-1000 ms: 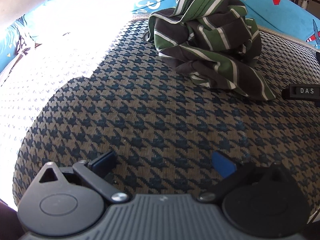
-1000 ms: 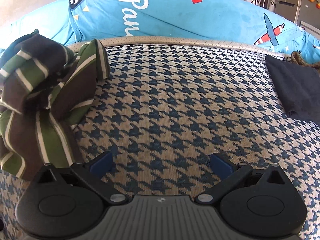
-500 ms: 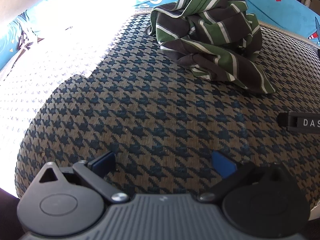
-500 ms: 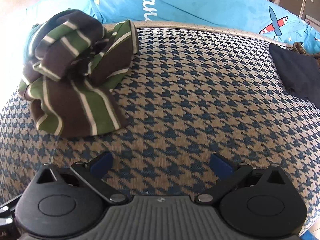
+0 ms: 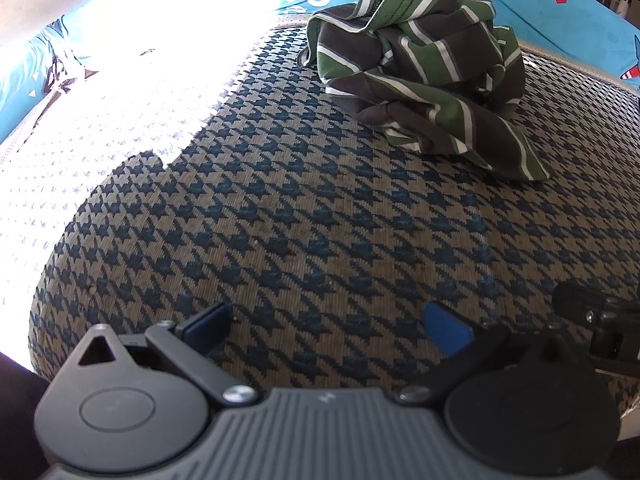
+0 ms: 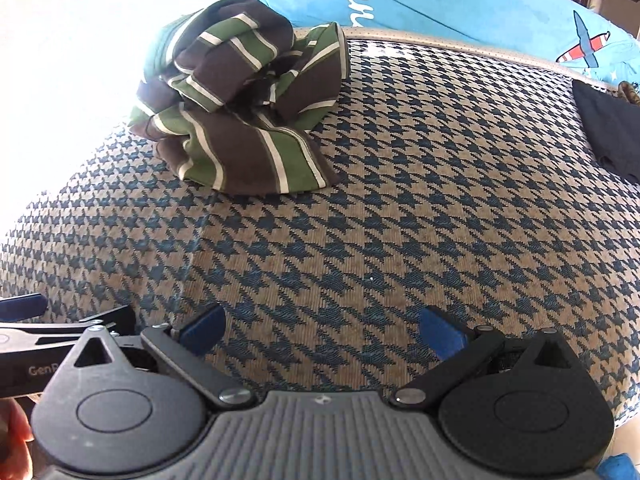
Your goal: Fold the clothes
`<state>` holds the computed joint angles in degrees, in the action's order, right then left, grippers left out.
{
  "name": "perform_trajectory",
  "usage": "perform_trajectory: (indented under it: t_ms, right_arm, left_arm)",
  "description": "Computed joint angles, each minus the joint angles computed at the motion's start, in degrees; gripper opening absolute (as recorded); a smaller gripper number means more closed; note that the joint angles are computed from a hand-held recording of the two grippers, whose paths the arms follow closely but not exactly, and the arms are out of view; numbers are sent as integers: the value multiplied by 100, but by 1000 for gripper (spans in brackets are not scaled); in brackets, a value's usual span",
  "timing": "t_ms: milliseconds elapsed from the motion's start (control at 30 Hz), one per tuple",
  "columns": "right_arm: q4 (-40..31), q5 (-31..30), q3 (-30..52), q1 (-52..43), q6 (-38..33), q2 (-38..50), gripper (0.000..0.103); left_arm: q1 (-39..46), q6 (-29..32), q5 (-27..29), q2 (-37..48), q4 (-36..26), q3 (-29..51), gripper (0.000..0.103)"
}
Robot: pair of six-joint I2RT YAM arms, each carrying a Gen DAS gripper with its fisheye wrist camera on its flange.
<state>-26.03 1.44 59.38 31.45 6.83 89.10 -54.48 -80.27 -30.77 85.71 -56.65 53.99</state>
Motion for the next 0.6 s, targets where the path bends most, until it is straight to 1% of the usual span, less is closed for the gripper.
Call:
perform_trajectory:
  t_ms: [133, 367, 600]
  right_arm:
    - [92, -29, -166, -45, 162, -147, 103]
    - [22, -83, -332, 1, 253, -406, 103]
    - [-101, -23, -385, 115, 241, -600, 103]
  left_arm:
    - [-63, -177, 5, 41, -35, 41, 103]
    - [-136, -227, 106, 155, -121, 225, 103]
    - [-137, -258, 130, 28, -172, 175, 103]
